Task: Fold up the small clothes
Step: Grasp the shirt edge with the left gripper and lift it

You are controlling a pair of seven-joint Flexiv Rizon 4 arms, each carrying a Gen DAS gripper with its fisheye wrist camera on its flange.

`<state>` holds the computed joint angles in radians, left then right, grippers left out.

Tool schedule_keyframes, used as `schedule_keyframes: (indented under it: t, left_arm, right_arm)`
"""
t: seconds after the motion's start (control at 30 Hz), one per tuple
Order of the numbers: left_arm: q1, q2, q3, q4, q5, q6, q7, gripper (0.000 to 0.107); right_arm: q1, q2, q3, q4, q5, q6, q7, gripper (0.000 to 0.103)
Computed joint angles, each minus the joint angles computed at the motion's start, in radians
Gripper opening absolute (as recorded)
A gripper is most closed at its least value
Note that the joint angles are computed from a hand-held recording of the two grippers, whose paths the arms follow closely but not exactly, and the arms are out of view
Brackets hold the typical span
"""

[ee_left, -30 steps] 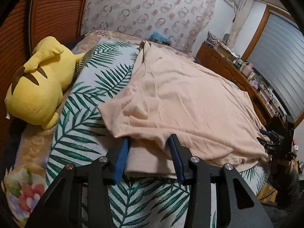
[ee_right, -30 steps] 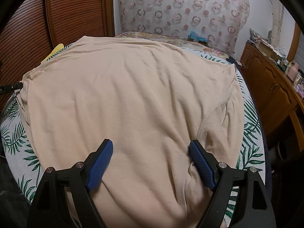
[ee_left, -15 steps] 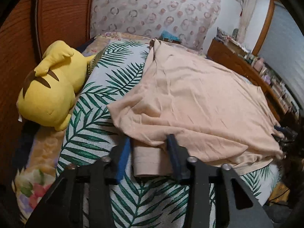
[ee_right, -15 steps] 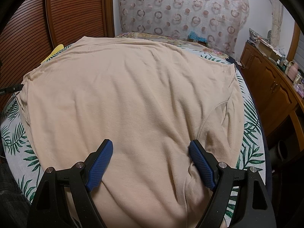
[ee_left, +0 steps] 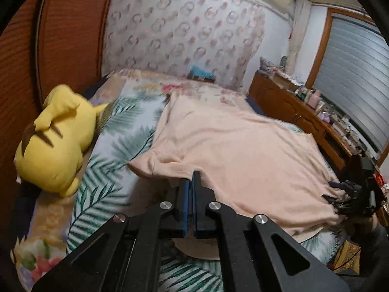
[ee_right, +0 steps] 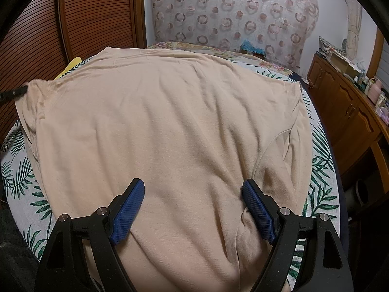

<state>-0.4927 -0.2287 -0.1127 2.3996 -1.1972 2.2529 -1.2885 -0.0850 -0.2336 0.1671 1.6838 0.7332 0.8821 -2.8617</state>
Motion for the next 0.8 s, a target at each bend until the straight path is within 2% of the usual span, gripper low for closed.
schedule_keyframes:
  t: [0.07,0.17,0.43,0.63,0.8]
  left_arm:
    - [-0.009,-0.006,-0.003,-0.026,-0.011,0.015,0.042,0.002]
    - [-0.001,-0.005,-0.003,-0.056,0.036,0.011,0.059,0.002]
    - [0.024,-0.046,0.016,-0.185,0.184,-0.071,0.123,0.002]
    - [0.030,-0.103,0.039,-0.349,0.316,-0.200,0.158,0.002]
    - [0.042,-0.150,0.048,-0.484,0.444,-0.338,0.150,0.002]
  right_arm:
    - [0.000,0.000,0.000,0.000,0.000,0.000,0.000,0.084]
    - [0.001,0.001,0.000,0.003,0.000,0.003,0.002,0.084]
    - [-0.025,0.020,-0.011,-0.008,0.038,-0.046,-0.018,0.084]
    - [-0.071,0.049,-0.044,-0.041,0.134,-0.103,-0.065,0.084]
    - [-0.094,0.067,-0.074,-0.057,0.193,-0.098,-0.090,0.084]
